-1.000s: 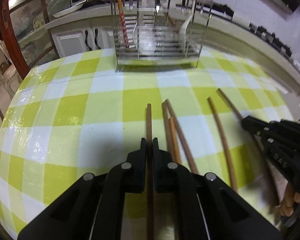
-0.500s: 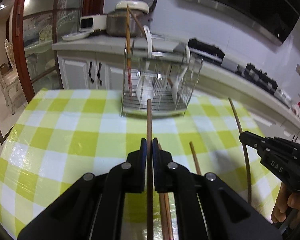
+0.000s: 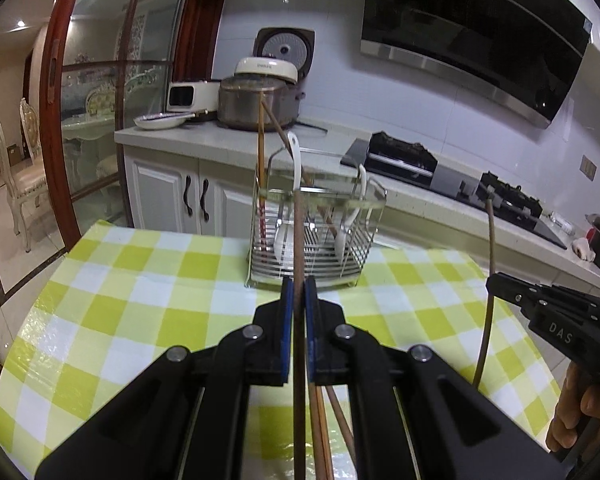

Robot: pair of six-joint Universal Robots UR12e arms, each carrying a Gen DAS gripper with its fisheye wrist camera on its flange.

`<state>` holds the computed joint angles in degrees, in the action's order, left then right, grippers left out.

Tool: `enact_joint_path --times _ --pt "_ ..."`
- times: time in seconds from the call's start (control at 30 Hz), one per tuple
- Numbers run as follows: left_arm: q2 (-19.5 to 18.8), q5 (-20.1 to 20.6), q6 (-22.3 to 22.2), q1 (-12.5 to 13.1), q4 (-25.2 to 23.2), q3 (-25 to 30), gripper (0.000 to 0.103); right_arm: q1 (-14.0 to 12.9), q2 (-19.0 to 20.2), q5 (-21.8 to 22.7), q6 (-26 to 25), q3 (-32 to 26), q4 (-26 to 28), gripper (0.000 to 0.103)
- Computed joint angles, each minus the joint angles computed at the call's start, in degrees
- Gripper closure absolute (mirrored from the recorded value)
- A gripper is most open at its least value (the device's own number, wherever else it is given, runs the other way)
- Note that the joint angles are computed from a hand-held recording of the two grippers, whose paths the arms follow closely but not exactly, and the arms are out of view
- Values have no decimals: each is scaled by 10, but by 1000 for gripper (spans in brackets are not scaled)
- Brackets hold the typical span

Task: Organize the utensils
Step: 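Lift the held chopsticks upright with both tools and carry them over the wire rack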

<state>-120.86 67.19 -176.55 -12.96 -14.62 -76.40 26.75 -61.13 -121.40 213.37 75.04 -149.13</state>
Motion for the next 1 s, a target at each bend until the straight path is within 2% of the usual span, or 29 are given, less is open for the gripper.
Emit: enact_joint_path --times 0.47,1.0 --pt "6 -3 -21 2 52 -6 97 5 -6 -19 -6 0 -23 97" --pt "-8 -10 -25 2 68 30 97 0 1 -16 -29 -31 -28 97"
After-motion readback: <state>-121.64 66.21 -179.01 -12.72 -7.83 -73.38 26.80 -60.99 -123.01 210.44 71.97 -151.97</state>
